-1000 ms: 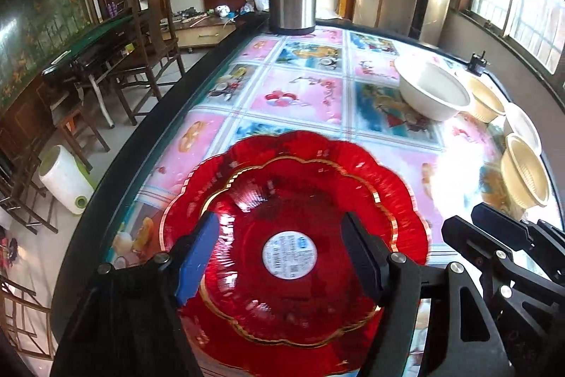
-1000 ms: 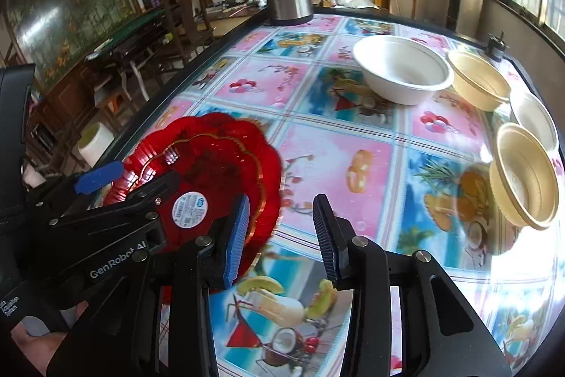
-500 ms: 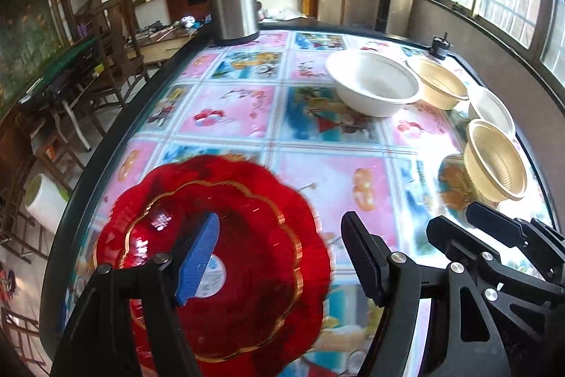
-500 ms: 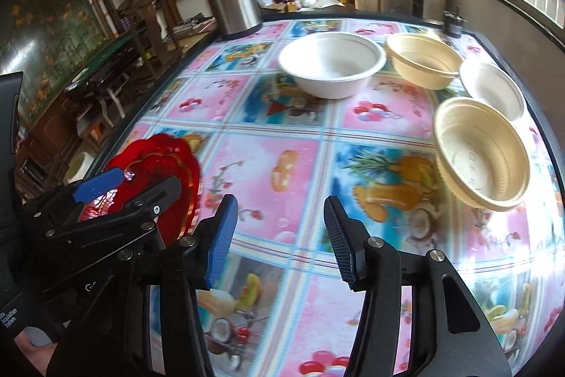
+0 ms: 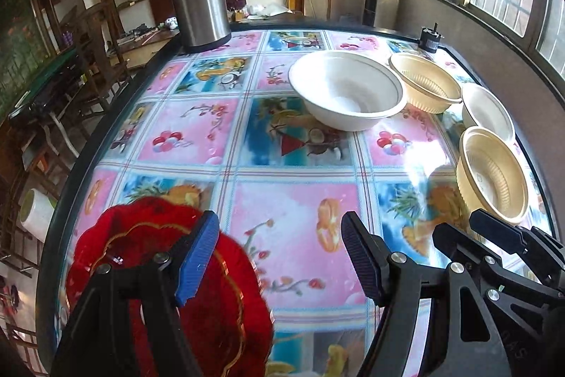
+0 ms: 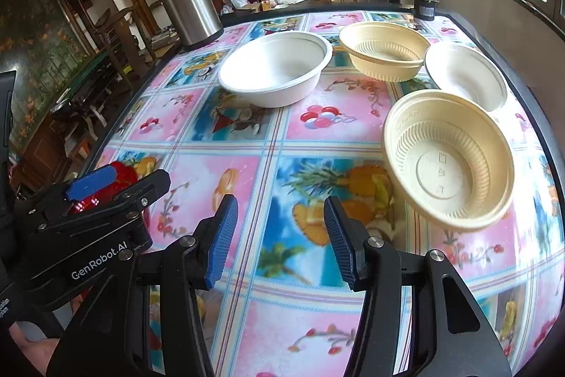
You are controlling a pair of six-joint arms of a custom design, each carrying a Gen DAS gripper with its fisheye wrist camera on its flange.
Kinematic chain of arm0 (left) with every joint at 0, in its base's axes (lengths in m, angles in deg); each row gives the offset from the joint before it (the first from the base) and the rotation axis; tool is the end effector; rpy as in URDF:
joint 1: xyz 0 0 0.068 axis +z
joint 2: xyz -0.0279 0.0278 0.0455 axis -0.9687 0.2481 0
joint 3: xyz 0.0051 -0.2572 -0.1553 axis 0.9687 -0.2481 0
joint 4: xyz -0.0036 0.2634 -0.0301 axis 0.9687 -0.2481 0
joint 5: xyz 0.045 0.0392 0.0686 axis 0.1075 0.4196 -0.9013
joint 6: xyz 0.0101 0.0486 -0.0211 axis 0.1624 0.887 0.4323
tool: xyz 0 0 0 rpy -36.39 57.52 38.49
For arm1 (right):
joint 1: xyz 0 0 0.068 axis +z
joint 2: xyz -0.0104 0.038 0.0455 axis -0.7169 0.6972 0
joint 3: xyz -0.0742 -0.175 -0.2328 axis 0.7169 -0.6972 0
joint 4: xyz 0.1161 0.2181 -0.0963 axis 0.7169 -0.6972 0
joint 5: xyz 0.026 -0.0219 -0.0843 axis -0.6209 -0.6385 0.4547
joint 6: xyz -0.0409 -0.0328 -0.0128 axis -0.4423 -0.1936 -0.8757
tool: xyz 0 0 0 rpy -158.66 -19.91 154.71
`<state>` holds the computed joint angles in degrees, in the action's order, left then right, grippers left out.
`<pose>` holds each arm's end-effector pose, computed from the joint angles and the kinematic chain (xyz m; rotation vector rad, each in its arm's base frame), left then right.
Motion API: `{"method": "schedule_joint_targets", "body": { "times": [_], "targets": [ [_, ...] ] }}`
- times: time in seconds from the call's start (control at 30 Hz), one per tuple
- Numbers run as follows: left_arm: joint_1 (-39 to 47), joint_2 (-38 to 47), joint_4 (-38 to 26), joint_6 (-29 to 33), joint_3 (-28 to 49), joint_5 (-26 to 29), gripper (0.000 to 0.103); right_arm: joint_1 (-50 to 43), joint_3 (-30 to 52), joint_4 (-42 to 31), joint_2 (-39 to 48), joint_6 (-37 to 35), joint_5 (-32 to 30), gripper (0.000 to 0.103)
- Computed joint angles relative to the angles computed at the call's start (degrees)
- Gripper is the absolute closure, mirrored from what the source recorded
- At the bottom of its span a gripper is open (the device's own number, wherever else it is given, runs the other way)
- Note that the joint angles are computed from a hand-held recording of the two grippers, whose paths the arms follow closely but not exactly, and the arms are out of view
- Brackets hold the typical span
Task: Organize plates and bowls
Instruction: 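Open the right gripper and pull it away from the stacked red plates, then grasp the rim of the white bowl with the right gripper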
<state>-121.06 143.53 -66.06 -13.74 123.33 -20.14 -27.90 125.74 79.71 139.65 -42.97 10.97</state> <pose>0.2965 -0.2802 0.1768 0.1394 2.4899 -0.0053 0.2666 0.0858 0.1696 0.0883 2.4860 0.2874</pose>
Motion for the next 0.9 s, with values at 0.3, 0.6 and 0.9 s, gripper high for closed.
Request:
{"method": "schedule_joint_targets", "body": {
  "times": [0.3, 0.6, 0.9],
  "targets": [
    [1.6, 5.2, -2.2, 0.5, 7.1, 2.2, 0.031, -2.9, 4.7, -0.2, 5.5, -2.1, -1.5, 0.052],
    [4.4, 10.0, -5.9, 1.8, 15.6, 4.1, 0.031, -6.7, 10.9, -0.9, 11.3, -2.6, -4.6, 0.052],
    [8.9, 18.2, -13.6, 3.9, 31.0, 6.4, 0.031, -8.8, 22.0, -3.8, 20.4, -0.9, -7.6, 0.052]
  ]
}}
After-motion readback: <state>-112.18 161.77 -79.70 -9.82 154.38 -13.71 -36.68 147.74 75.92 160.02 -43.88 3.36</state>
